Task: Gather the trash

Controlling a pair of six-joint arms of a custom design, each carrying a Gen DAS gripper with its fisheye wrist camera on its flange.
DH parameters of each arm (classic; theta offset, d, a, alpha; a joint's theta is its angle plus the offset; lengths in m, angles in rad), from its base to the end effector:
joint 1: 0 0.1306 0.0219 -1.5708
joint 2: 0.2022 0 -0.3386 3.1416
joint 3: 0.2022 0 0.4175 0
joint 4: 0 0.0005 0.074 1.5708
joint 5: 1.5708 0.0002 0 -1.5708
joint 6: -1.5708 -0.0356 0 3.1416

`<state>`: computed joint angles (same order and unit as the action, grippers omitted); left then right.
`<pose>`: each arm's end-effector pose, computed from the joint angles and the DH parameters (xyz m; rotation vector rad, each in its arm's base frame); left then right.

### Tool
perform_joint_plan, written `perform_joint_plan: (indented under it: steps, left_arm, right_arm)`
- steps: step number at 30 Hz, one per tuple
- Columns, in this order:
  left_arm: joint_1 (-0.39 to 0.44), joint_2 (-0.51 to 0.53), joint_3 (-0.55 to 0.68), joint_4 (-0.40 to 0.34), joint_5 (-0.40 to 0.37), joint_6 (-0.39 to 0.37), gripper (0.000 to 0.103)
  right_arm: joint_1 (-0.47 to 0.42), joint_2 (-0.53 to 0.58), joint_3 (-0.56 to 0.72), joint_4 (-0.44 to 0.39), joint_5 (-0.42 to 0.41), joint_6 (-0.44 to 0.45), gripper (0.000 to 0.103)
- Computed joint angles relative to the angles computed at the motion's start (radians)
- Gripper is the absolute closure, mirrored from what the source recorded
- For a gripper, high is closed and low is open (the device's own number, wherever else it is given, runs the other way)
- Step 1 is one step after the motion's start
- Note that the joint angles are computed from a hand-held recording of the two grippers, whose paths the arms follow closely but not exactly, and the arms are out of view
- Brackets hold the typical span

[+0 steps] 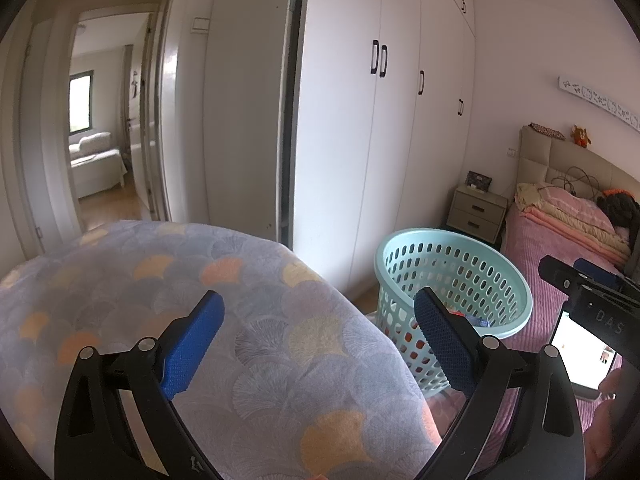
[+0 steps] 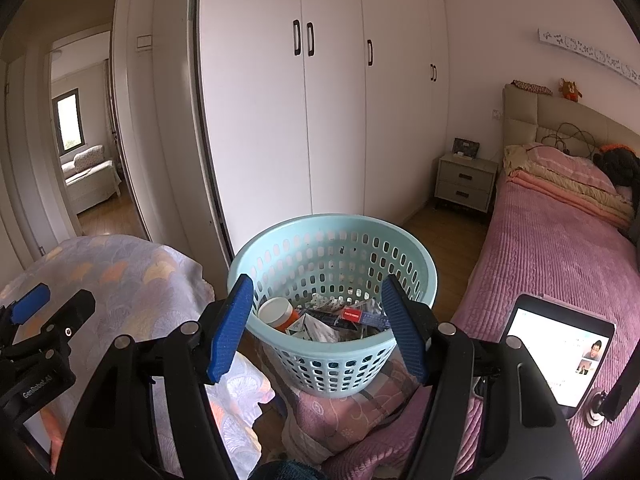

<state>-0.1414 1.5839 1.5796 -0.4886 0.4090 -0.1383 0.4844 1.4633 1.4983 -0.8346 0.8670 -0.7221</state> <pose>0.5975 -0.0999 0.4089 0.5324 1.9754 -0.4230 0.4896 0.2264 0.4126 0.6200 1.9723 -0.3066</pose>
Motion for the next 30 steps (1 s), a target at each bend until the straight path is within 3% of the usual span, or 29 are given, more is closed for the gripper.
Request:
perform_joint_plan:
  steps: [16, 30]
  left_arm:
    - [0.001, -0.006, 0.002, 0.006, 0.001, 0.014, 0.010]
    - [0.027, -0.088, -0.022, -0.009, -0.065, -0.030, 0.010]
  right_arm:
    - [0.002, 0.000, 0.020, -0.017, 0.005, 0.005, 0.040]
    - [0.035, 0.009, 0.064, -0.015, 0.025, 0.032, 0.040]
